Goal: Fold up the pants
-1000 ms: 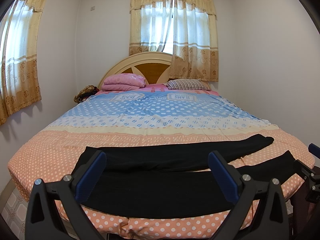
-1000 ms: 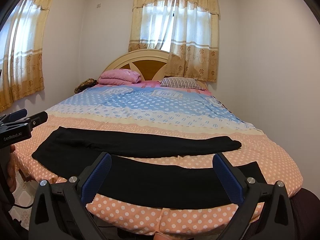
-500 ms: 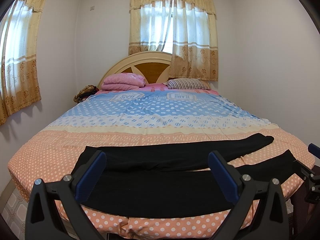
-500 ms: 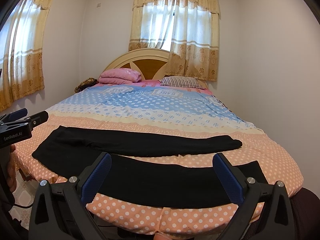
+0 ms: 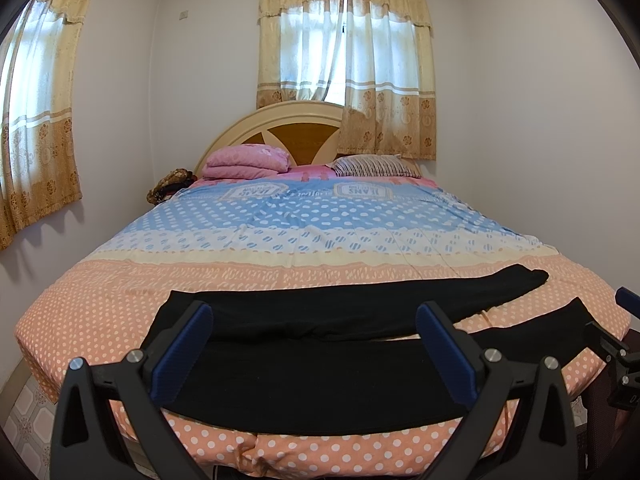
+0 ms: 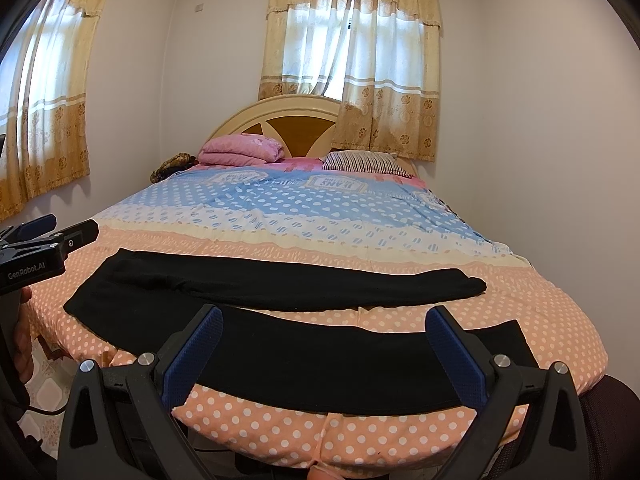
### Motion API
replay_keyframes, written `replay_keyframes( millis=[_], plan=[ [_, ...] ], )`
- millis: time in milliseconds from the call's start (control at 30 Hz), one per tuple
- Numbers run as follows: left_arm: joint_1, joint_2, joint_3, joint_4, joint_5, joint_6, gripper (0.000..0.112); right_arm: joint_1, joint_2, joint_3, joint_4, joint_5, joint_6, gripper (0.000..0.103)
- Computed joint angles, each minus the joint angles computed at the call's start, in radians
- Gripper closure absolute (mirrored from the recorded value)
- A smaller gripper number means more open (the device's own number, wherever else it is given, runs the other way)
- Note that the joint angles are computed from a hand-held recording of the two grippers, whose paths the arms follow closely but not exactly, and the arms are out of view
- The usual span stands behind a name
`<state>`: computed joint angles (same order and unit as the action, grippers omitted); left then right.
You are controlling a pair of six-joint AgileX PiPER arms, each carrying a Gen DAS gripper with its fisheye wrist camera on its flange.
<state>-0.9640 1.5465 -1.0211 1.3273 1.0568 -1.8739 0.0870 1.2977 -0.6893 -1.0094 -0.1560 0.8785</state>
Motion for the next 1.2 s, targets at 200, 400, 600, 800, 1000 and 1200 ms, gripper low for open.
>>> replay_keyframes(
  millis=[200,400,600,800,1000,1200],
  plan=[
    [0.001,0.005,0.004,0.0,-0.003,-0.006,0.009,0.004,0.003,-0.001,-0.012,0.003,0.009,0.001],
    [0.0,0.005,0.01,-0.002,-0.005,-0.011,0.009,0.007,0.004,0.003,0.009,0.004,-0.012,0.001],
    [0.002,0.013,0.002,-0.006,-0.006,-0.007,0.009,0.008,0.005,0.004,0.027,0.005,-0.03,0.001],
    [0.008,0.015,-0.001,-0.012,-0.013,-0.001,0.009,0.0,0.016,-0.007,-0.039,0.001,0.036,0.001],
    [0.013,0.025,-0.012,-0.02,-0.02,0.006,0.009,0.001,0.019,-0.008,-0.039,0.002,0.038,0.001],
    [0.092,0.043,0.018,0.003,-0.072,-0.004,0.009,-0.009,0.068,-0.019,-0.038,-0.024,0.026,0.001]
  ],
)
